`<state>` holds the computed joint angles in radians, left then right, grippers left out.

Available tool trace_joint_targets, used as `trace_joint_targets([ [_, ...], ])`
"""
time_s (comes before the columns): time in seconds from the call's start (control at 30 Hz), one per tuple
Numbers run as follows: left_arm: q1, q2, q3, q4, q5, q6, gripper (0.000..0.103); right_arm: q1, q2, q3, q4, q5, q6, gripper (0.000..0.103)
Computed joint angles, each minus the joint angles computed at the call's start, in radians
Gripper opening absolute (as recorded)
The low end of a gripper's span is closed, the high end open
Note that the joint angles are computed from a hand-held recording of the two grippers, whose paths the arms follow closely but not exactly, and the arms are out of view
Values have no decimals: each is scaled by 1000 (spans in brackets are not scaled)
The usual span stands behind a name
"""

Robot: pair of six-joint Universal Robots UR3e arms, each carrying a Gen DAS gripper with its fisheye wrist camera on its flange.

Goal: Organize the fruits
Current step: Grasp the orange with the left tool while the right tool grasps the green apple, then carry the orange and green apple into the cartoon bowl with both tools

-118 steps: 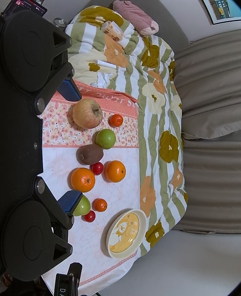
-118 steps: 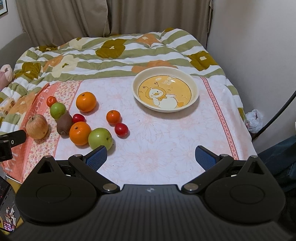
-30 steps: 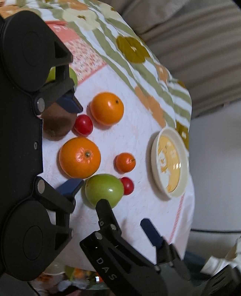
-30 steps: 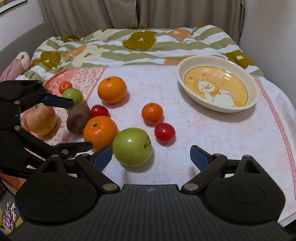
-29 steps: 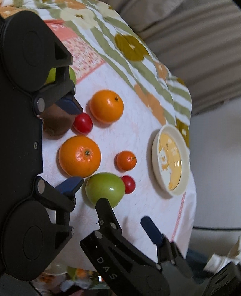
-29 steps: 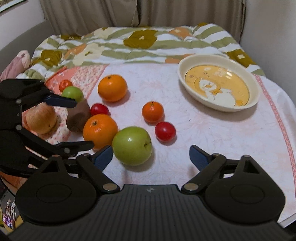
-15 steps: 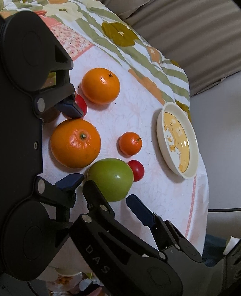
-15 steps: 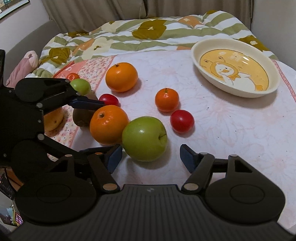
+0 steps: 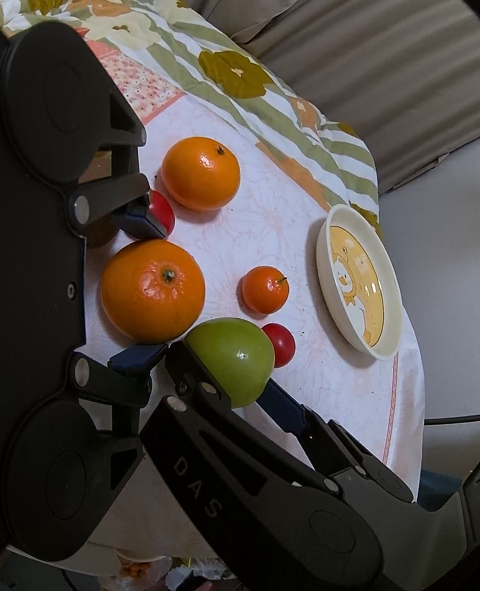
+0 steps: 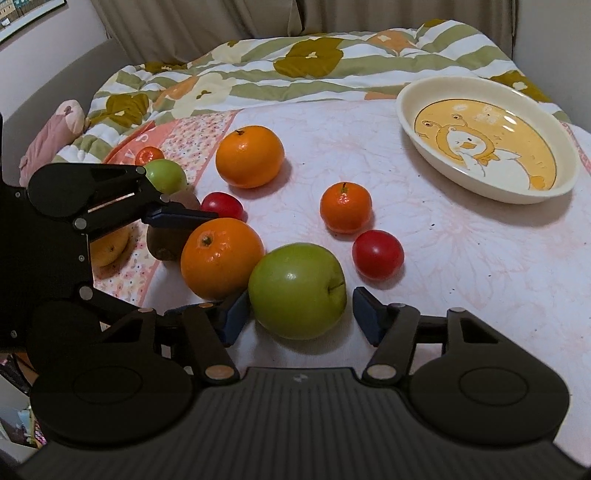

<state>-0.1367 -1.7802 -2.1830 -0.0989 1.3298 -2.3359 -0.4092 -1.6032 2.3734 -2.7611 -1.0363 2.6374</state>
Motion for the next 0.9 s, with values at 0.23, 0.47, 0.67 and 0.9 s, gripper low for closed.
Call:
trace_joint_targets([
  [0.23,-20,3,2,8,31,-30,64,-5,-4,-3,9,15,-37,71],
  [0.47,-52,31,23,-28,75,-82,64,-66,-95,8,100,59,-97,71],
  [0.67,-101,74,77,-83,127,-161,64,-147,-215,-36,281,101,-182,71],
  [0.9,-203,83,216,-166,223,-286,64,-286,-288,-175,554,180,-316,71],
])
